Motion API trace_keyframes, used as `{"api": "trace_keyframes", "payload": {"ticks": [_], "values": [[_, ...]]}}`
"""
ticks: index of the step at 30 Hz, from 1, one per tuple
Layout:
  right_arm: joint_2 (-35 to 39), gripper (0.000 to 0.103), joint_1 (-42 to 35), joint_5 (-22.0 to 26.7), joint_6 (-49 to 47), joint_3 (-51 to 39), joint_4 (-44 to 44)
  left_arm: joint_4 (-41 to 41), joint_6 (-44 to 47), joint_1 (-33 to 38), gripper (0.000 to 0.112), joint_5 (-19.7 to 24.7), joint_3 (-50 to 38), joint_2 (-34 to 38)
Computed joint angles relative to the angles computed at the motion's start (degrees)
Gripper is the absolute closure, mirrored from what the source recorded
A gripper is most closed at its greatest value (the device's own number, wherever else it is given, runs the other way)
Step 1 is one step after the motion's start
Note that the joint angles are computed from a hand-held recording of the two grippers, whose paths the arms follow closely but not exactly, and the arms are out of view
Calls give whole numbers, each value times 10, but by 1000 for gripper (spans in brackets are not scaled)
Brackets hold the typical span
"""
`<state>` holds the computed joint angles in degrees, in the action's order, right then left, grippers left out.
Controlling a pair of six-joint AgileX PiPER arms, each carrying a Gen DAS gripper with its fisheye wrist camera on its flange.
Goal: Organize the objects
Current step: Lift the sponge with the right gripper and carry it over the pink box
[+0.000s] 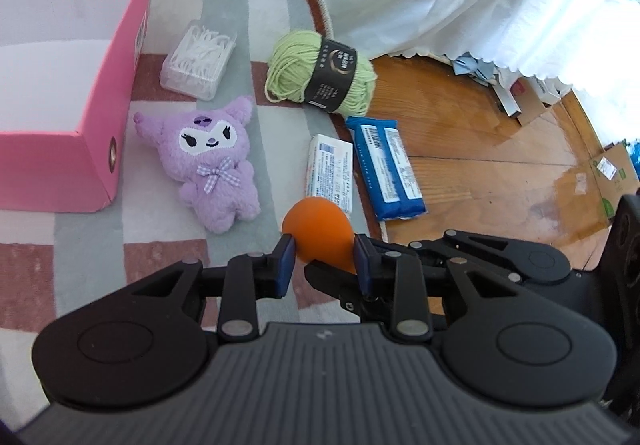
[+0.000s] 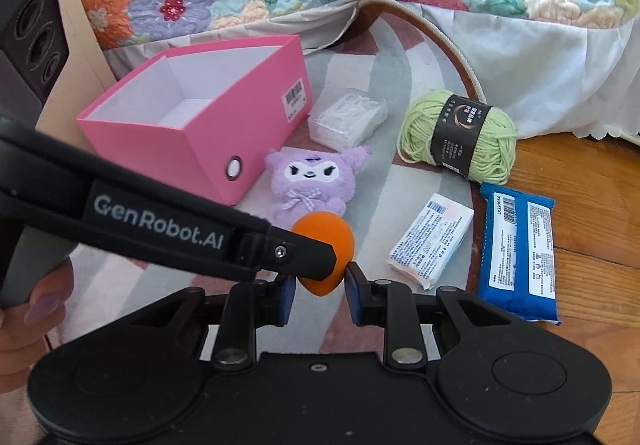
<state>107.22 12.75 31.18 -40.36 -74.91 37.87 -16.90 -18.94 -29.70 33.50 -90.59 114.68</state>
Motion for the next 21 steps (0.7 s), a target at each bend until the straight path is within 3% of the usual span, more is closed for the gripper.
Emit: {"api": "trace_keyframes", "payload": {"ticks": [8,12,14,21], "values": [[-51,72,15,32,48,-6,-48,60,-45,-13,83,61,-16,-49],[-65,72,25,100,126,-45,-91,77,-65,-15,83,153,-64,-59],[-78,72,33,112,142,-50,-102,88,-72,-18,83,176,-70,-75],[-103,72,58,115,149,-70,-118,157,-121,-35,83,200,-67,-124]]}}
